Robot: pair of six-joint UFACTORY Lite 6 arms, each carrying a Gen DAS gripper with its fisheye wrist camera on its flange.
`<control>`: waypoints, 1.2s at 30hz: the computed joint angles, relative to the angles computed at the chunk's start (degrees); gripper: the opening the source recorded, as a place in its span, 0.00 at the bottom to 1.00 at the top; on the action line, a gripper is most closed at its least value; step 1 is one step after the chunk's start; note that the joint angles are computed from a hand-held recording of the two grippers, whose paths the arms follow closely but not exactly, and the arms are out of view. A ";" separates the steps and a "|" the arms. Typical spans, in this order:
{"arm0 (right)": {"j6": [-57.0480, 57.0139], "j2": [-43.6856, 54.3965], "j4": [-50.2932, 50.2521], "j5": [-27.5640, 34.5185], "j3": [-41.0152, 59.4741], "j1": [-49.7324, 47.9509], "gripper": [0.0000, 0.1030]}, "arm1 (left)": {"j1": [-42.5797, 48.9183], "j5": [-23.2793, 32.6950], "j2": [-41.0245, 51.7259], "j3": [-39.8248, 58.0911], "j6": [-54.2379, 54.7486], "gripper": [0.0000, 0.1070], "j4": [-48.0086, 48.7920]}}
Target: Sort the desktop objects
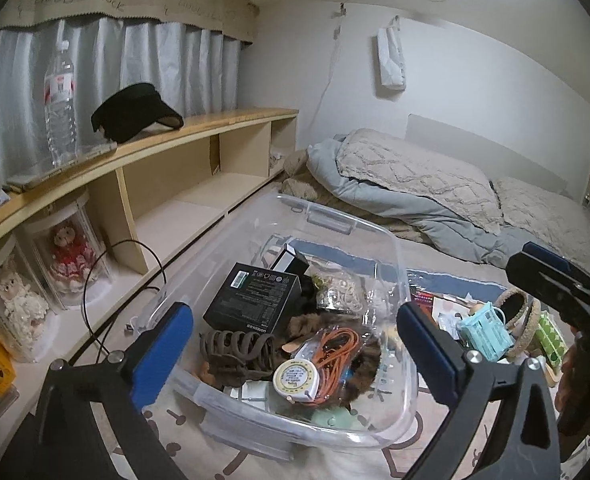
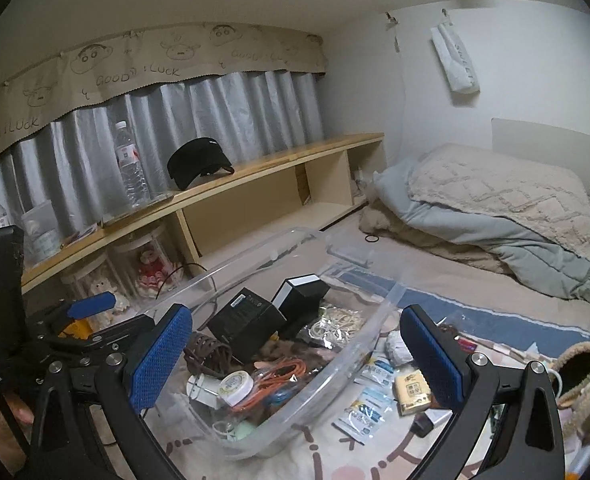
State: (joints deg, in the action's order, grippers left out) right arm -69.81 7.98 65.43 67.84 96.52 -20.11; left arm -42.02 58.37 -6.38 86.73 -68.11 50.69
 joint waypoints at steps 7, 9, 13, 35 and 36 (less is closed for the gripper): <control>-1.39 -0.75 1.20 1.57 0.03 -4.39 1.00 | -4.50 3.04 1.99 2.61 -0.06 0.96 2.51; -1.30 -0.13 1.18 2.42 1.07 -6.07 1.00 | -5.45 3.31 2.69 3.31 -0.05 0.96 2.93; -1.69 0.92 1.11 3.26 2.40 -9.54 1.00 | -6.37 2.61 4.22 4.89 -0.30 0.96 2.57; -1.91 13.21 -1.07 5.19 16.77 -30.21 1.00 | -12.91 2.79 24.57 28.27 3.12 0.96 1.47; -1.83 13.71 -0.99 5.11 17.32 -30.82 1.00 | -12.90 2.72 25.57 29.67 3.47 0.96 1.03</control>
State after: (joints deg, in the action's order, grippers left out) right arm -71.64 21.69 64.44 72.95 113.84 -50.93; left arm -54.92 61.08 19.19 116.40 -64.63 51.72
